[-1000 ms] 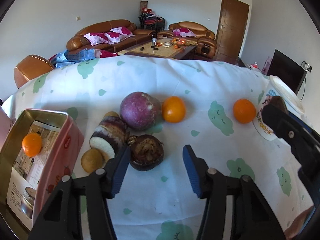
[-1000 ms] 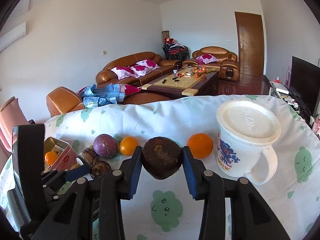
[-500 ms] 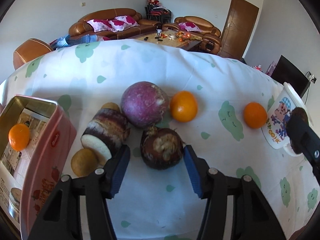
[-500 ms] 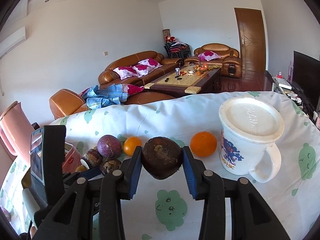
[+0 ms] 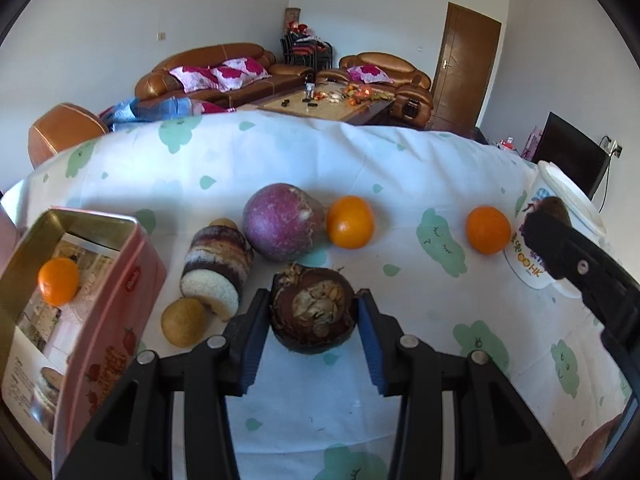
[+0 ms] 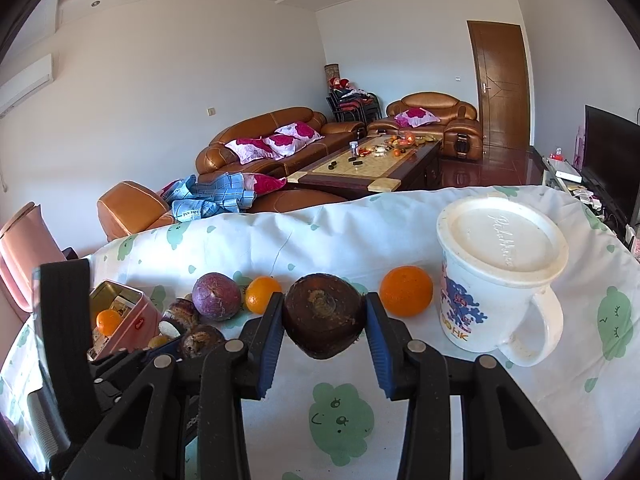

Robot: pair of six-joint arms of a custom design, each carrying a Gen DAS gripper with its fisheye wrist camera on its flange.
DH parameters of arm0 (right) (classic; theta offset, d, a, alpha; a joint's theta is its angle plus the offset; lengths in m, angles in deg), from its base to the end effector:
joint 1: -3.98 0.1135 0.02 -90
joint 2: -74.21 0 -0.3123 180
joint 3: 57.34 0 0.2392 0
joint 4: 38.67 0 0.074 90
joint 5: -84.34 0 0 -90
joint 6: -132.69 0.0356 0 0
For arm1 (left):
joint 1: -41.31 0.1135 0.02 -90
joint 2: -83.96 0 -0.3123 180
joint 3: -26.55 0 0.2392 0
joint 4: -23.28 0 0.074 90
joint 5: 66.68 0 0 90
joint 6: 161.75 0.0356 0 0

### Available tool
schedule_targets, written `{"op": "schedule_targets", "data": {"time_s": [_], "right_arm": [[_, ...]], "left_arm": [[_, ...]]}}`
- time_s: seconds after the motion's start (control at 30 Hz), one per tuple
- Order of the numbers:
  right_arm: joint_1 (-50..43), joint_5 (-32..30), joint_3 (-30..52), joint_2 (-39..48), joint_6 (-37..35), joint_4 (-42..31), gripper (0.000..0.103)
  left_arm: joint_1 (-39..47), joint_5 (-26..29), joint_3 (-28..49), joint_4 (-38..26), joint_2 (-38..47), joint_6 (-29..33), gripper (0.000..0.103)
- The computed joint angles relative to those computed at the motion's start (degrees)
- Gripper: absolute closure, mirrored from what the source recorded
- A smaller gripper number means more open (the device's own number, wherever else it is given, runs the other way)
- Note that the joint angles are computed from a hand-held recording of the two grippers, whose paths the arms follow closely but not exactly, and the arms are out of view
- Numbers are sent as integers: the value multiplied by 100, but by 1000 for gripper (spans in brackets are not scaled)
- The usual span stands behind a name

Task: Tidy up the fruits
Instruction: 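Lower both held taro roots into the tin and open both grippers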

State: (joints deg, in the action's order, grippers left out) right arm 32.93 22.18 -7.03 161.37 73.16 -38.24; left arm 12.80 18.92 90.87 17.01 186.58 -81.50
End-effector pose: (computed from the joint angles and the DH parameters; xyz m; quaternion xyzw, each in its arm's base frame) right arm 0.2538 0.1214 0.2193 0.1199 0.8649 0.0303 0.4864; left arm 0.3123 -0.1665 0.1932 0.1356 0.9118 -0.0930 0.3762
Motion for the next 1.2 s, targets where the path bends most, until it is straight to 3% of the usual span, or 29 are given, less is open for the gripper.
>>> {"op": "schedule_targets", "data": {"time_s": [0.23, 0.47, 0.87, 1.2], "right_arm": [[61, 97, -102, 181, 52, 311, 61], [531, 747, 78, 445, -61, 192, 61], [1526, 1674, 492, 672, 396, -300, 61], [2063, 1653, 1278, 1193, 696, -562, 61]], "left_arm": [[290, -105, -619, 463, -556, 488, 58], [577, -173, -1217, 971, -1063, 1056, 58], [1976, 780, -1372, 1054, -1376, 1598, 58], [2799, 1247, -1232, 970, -1253, 1796, 58]]}}
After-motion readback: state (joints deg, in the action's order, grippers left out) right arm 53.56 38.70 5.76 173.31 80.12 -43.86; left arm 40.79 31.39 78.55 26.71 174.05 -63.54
